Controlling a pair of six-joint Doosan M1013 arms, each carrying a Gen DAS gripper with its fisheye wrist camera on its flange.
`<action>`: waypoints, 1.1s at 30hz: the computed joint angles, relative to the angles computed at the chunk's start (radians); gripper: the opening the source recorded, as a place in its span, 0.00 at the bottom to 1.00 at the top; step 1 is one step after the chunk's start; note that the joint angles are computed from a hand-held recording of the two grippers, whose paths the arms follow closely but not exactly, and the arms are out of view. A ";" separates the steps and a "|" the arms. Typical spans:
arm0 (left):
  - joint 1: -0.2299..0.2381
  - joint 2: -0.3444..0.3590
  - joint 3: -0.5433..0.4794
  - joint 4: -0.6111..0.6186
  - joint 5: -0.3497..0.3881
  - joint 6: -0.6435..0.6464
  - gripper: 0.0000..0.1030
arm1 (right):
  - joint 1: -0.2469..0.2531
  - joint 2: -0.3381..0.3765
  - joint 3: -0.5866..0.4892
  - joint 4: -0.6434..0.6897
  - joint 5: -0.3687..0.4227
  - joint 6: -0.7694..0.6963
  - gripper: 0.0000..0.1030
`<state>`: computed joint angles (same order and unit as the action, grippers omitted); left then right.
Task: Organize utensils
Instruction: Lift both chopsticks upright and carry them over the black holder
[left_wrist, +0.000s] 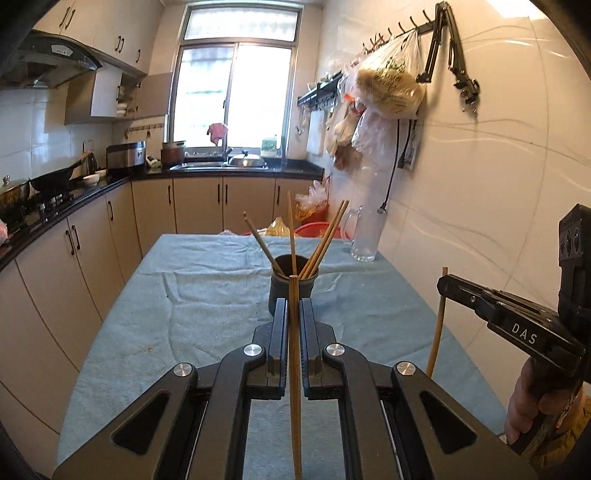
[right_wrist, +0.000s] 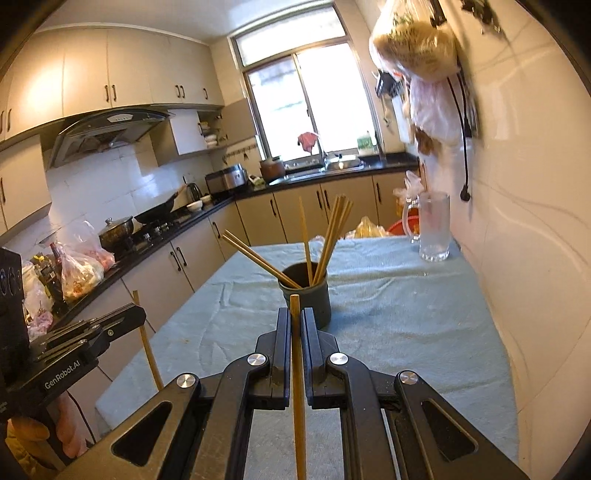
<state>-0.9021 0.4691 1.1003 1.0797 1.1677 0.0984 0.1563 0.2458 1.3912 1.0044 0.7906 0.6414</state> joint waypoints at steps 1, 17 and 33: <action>-0.002 -0.001 0.001 0.006 0.001 -0.005 0.05 | -0.001 -0.009 0.010 0.014 -0.009 -0.019 0.05; 0.018 -0.028 -0.009 0.023 -0.034 -0.036 0.05 | 0.005 -0.032 0.002 0.111 -0.060 -0.106 0.05; 0.124 0.092 -0.278 0.111 -0.040 0.033 0.05 | 0.064 0.106 -0.222 0.217 -0.223 -0.069 0.06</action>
